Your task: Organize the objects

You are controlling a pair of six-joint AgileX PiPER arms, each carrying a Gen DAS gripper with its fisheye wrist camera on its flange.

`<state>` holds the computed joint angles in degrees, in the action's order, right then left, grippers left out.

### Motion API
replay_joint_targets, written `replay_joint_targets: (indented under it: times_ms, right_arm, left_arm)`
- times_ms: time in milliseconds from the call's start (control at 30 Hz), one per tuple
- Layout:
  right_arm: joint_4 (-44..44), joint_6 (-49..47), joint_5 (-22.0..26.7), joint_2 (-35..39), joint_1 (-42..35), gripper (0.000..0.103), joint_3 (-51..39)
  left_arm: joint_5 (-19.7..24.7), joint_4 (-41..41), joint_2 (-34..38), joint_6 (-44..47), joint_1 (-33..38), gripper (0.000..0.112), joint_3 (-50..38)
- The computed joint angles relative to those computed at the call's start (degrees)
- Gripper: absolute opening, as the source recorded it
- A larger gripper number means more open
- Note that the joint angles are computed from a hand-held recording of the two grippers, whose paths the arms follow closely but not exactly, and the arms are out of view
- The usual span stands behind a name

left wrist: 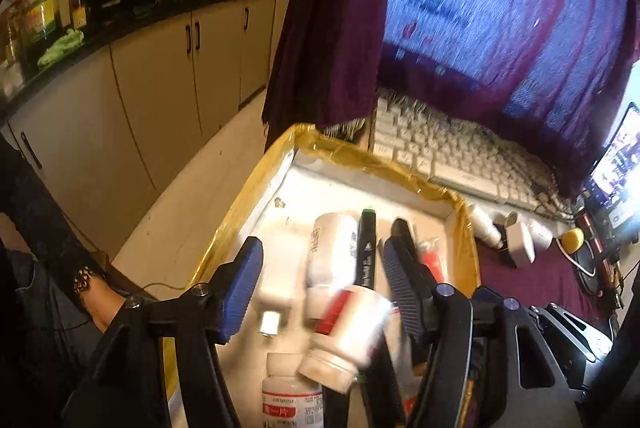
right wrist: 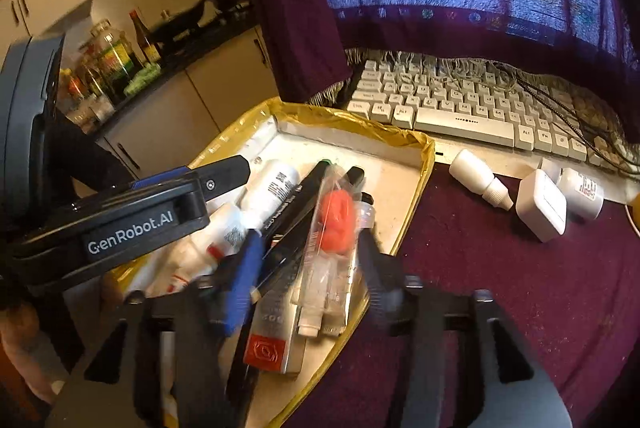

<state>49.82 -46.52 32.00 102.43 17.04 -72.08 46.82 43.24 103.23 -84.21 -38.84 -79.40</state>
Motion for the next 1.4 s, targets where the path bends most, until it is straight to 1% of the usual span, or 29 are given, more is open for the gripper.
replay_joint_targets:
  times_ms: [67,133,200,233,267,300,367,400,433,467,500,567,600,667,700,800,900,967,1033,1400]
  right_arm:
    - [2.22,-2.09,1.09,-1.05,-1.46,0.056,0.97]
    - [4.14,-4.94,3.23,-2.31,-3.90,0.056,2.12]
    - [3.70,-6.10,3.34,-3.71,-6.45,0.056,3.41]
    - [2.91,-5.92,3.23,-4.00,-7.16,0.056,3.61]
    - [1.99,-5.96,3.05,-4.24,-8.23,0.056,3.77]
    - [0.62,-5.69,2.92,-4.20,-9.31,0.056,3.59]
    - [-2.62,-3.84,3.17,-3.40,-11.02,0.056,2.41]
    - [-5.30,-2.26,3.42,-2.37,-11.92,0.056,1.17]
    - [-6.80,-1.52,3.42,-1.76,-12.49,0.056,0.57]
    - [-9.69,0.43,2.94,-0.82,-12.81,0.056,-0.34]
    - [-13.94,3.54,1.42,0.31,-12.88,0.056,-1.06]
    - [-20.26,8.77,-0.51,2.16,-13.28,0.056,-2.23]
    - [-22.18,10.71,-0.62,3.14,-13.91,0.056,-2.92]
    - [-21.60,10.89,0.97,4.86,-15.67,0.056,-4.71]
    - [-19.87,9.76,2.31,5.78,-17.02,0.056,-5.74]
    - [-19.74,9.94,2.89,6.40,-18.22,0.056,-6.62]
    - [-21.36,10.85,4.27,7.16,-18.44,0.056,-8.13]
    - [-22.34,11.66,3.75,7.35,-18.02,0.056,-8.22]
    - [-21.47,10.75,4.06,7.43,-18.16,0.056,-8.11]
    - [-22.56,12.01,3.66,8.43,-17.20,0.056,-8.57]
  left_arm:
    - [2.56,2.37,-0.45,-2.77,-2.17,0.057,-0.46]
    - [3.20,5.31,-1.57,-5.94,-4.72,0.057,0.18]
    - [4.74,7.91,-1.92,-8.50,-7.55,0.057,-0.38]
    - [5.16,9.07,-1.95,-9.07,-9.22,0.060,-0.93]
    - [4.61,9.52,-1.94,-8.47,-10.34,0.062,-1.47]
    - [3.39,9.44,-1.76,-7.65,-10.99,0.062,-2.11]
    - [-0.04,8.83,-1.21,-7.06,-11.88,0.063,-3.38]
    - [-3.02,8.02,-0.81,-6.42,-11.83,0.064,-3.81]
    - [-4.38,6.53,0.06,-5.01,-11.72,0.070,-4.94]
    - [-5.23,4.31,1.55,-2.53,-11.47,0.073,-6.84]
    - [-5.50,2.86,3.06,-0.80,-11.45,0.073,-8.65]
    - [-4.45,-0.18,7.10,3.17,-11.08,0.073,-13.68]
    - [-4.11,-2.27,8.86,5.68,-10.71,0.073,-15.98]
    - [-3.38,-8.22,13.15,11.97,-9.47,0.073,-21.90]
    - [-2.90,-11.69,15.31,15.32,-8.55,0.073,-24.97]
    - [-0.47,-15.22,18.12,17.65,-8.38,0.073,-28.90]
    - [-2.04,-14.62,16.99,15.72,-8.82,0.073,-25.65]
    - [-2.58,-15.50,16.85,15.76,-8.49,0.073,-24.80]
    - [-3.03,-15.89,16.83,15.69,-8.25,0.073,-24.47]
    - [-3.56,-16.18,16.92,15.17,-7.79,0.073,-23.85]
